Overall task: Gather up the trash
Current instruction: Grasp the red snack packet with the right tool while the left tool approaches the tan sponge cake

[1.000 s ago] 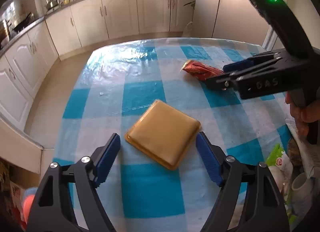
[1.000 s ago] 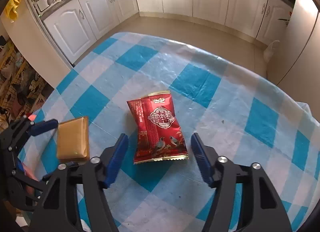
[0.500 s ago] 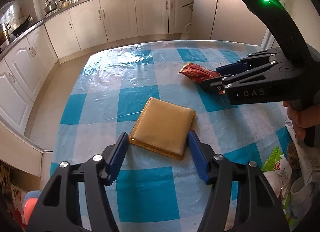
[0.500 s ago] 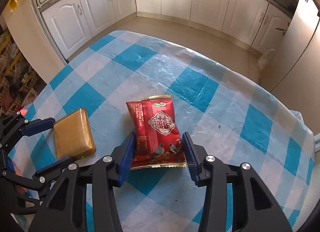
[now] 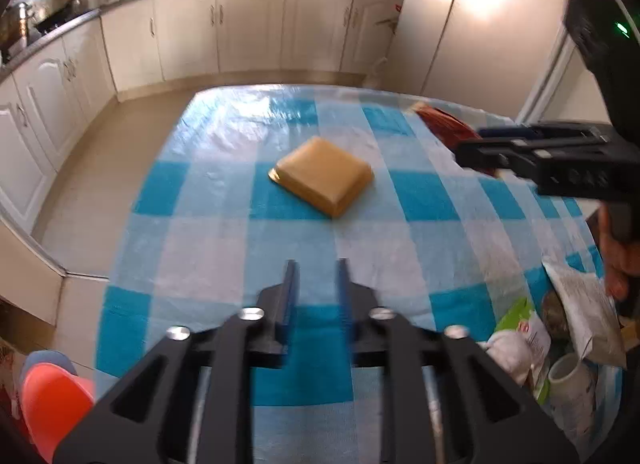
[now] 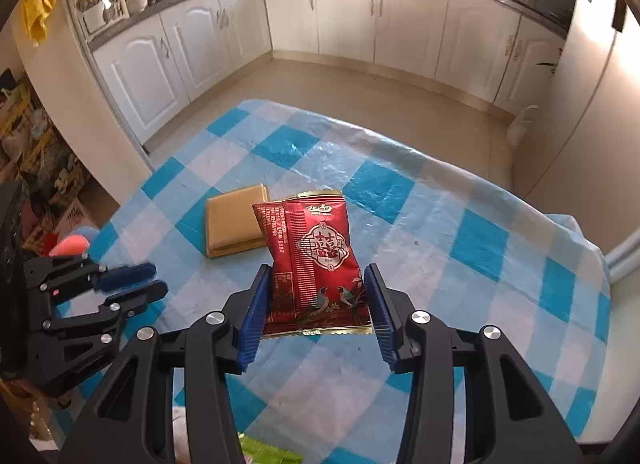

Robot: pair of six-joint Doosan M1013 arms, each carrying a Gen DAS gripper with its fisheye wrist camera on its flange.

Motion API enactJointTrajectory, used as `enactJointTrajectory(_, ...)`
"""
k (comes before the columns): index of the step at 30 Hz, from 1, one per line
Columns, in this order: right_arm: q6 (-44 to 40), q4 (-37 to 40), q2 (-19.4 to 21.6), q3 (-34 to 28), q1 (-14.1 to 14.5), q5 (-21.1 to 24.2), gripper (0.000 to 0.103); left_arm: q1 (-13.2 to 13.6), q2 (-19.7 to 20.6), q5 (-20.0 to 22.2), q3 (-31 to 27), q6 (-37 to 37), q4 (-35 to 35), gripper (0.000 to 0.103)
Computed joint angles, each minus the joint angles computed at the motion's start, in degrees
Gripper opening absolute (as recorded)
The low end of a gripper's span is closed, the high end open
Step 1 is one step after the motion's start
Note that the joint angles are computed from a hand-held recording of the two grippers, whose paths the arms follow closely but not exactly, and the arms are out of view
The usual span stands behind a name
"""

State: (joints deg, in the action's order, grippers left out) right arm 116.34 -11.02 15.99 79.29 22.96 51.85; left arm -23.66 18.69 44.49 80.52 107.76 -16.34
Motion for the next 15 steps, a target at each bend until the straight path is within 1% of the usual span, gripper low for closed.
enactJointTrajectory(1,0.69,-0.4,-0.46,0.36,0.15,-0.32,0.048,-0.19,-0.32,-1.67,0.27,-0.42,-0.04,0.061)
enactJointTrajectory(3,1.88,-0.77,-1.55,1.3,0.34,-1.19,0.048,-0.62,-0.36,-3.74,0.08,1.37,-1.7,0.069)
enactJointTrajectory(4,2.48,-1.0,-2.26,1.96,0.48,-1.75,0.048,-0.91,-0.14,-3.81,-0.31,2.26,-1.79,0.075)
enactJointTrajectory(5,3.13,-1.37,-2.85,2.49,0.63,-2.01,0.048,-1.37,0.21,-4.04,-0.85,2.07,-0.62,0.079)
enactJointTrajectory(6,3.94,-1.96,-3.49,3.1,0.81,-2.29,0.048,-2.04,0.66,-4.6,-1.48,0.17,2.24,0.083)
enactJointTrajectory(7,4.54,-2.47,-4.0,3.58,0.99,-2.53,0.048,-2.76,1.38,-4.88,-2.48,-2.52,5.4,0.083)
enactJointTrajectory(8,5.34,-3.27,-4.69,4.25,1.21,-2.92,0.048,-3.13,2.2,-4.45,-3.64,-4.41,6.98,0.083)
enactJointTrajectory(9,5.82,-3.73,-5.11,4.67,1.34,-3.24,0.048,-3.58,3.04,-3.79,-4.87,-7.85,9.51,0.083)
enactJointTrajectory(10,6.37,-4.05,-5.89,5.41,1.4,-3.84,0.048,-4.08,4.2,-2.35,-6.6,-12.93,12.72,0.083)
enactJointTrajectory(11,6.75,-4.14,-6.29,5.79,1.38,-4.24,0.048,-4.24,4.95,-1.05,-7.71,-15.39,13.42,0.083)
enactJointTrajectory(12,7.53,-4.42,-6.99,6.45,1.43,-4.67,0.048,-4.66,5.92,0.45,-9.12,-19.36,15.59,0.083)
enactJointTrajectory(14,8.63,-5.0,-8.06,7.48,1.56,-5.43,0.048,-5.64,7.36,2.69,-11.04,-24.93,20.42,0.083)
enactJointTrajectory(15,9.31,-5.49,-8.63,8.07,1.69,-5.79,0.048,-6.52,8.42,4.77,-12.41,-28.72,24.98,0.083)
